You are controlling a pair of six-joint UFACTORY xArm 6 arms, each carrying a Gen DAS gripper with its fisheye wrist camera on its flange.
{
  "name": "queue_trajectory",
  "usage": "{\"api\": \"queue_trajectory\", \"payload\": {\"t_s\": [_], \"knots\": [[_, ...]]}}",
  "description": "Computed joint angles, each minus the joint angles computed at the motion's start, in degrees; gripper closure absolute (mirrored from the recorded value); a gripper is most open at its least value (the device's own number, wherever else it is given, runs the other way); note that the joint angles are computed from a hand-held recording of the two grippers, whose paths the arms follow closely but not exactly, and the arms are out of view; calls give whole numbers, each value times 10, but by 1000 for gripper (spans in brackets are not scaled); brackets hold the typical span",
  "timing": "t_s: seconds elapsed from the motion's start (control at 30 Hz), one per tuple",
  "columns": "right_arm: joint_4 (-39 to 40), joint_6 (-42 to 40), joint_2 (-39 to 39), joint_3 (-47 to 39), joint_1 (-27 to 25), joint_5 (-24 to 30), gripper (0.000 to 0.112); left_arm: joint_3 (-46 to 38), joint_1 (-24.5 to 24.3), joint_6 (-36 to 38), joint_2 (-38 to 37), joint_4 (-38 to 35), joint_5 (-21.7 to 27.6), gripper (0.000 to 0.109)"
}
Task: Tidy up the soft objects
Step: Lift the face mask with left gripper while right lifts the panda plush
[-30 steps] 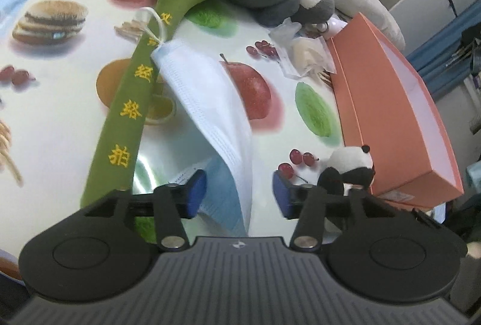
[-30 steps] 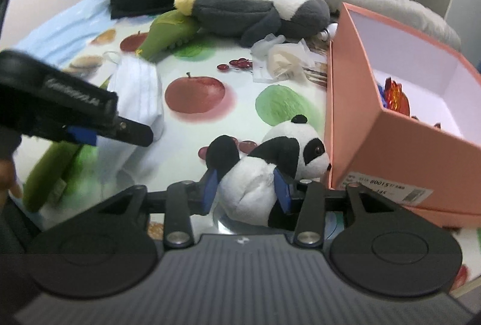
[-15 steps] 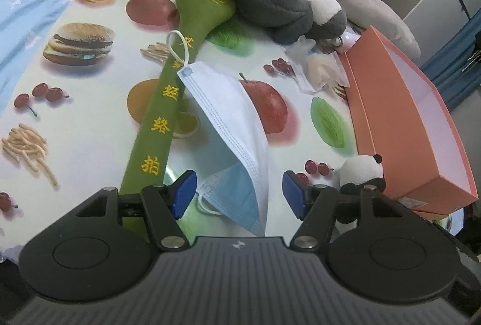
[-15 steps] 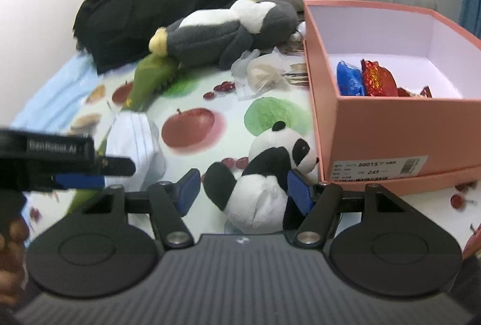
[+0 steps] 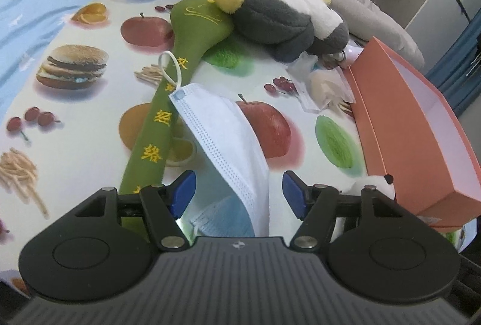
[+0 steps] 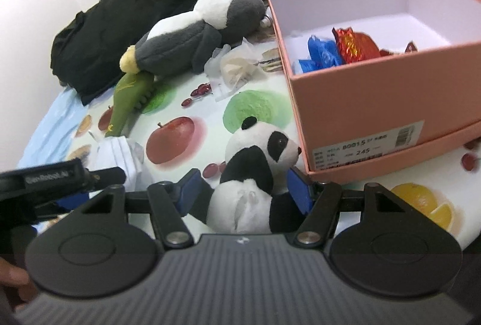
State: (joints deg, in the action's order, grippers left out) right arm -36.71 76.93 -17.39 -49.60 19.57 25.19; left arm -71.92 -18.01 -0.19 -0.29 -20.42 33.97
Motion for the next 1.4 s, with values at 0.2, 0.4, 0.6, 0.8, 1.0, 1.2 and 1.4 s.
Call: {"api": "queue_trajectory", "payload": {"t_s": [0.2,0.4,0.6,0.8,1.0,1.2,1.4], "knots": [[79,-37,19,2,-12,-31,51,-16,-6,8,35,-12,-10,62],[138,-92,34,1,-15,-40,62,-29,-14,23,59,-12,-16,82],[133,-136,27,-7,-9,-24,68,-40,-19,41,59,-7,-6,101],[84,-153,17,-20,0,8,68,-40,-21,77,41,-22,1,101],[58,-172,-1,-25,4,27,68,-47,-21,116,23,-58,22,101],[67,-212,-8,-41,8,36,68,-63,-24,131,10,-60,49,101],[58,-226,-17,-61,7,47,68,-91,-26,151,3,-65,68,101]]}}
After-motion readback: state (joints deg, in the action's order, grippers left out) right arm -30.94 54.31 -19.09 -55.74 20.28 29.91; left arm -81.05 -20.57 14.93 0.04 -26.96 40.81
